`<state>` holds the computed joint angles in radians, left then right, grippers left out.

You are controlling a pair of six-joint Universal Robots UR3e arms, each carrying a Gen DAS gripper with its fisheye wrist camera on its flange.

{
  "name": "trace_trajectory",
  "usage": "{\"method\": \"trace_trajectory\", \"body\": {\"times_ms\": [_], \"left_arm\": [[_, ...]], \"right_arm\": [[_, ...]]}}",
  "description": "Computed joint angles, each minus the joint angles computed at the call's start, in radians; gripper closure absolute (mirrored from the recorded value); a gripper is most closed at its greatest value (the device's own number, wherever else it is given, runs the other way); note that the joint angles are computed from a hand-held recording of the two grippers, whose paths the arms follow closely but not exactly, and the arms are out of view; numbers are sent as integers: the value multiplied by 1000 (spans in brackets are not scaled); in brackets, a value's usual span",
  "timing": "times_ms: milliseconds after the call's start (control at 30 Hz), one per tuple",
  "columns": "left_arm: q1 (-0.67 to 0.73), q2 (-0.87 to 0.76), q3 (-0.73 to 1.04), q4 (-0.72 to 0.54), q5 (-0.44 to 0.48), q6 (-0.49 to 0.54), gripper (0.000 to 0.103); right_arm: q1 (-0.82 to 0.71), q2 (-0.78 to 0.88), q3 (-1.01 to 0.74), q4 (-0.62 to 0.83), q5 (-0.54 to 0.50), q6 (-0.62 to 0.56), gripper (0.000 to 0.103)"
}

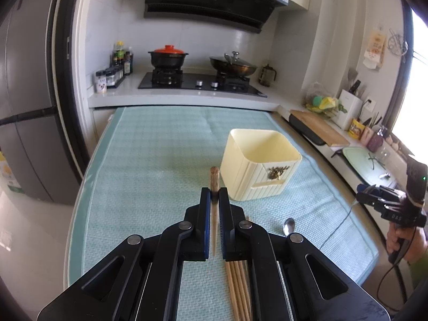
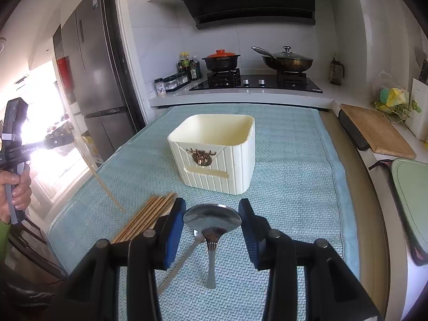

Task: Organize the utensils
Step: 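Carry the chopstick with the left tool while the right tool carries the spoon over the cream box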

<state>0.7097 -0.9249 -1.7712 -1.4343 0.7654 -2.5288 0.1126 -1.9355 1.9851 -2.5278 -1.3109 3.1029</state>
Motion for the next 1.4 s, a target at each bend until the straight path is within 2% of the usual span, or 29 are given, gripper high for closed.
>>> {"method": "trace_trajectory", "body": {"times_ms": [333,567,767,867,933,1000,1133,1267,1400], "left_arm": [[-22,-63,40,32,-17,-45,99],[-96,-208,226,84,-26,-149,99],[-278,-441,504,257,67,-351,99],[-394,-587,666,342,149,-451,99],[-486,-702,792,384,241,-492,99],[-556,-826,930,373,306,-521,99],[-636,-1030,1132,326,376,-565,99],[-683,-1162,1207,306,419,-581,99],[-702,-1252,1241,278,442,-587,99]], "right_arm": [[16,41,-127,48,-31,-12,62],[36,148,-366,120,-40,-28,62],[74,341,-716,183,-76,-40,62],[101,494,-937,215,-102,-43,62],[113,611,-1093,239,-123,-42,62],[119,717,-1215,244,-144,-39,62],[83,890,-1376,258,-113,-2,62],[36,1041,-1487,300,-71,62,62],[1,1190,-1641,416,-38,129,62]]}}
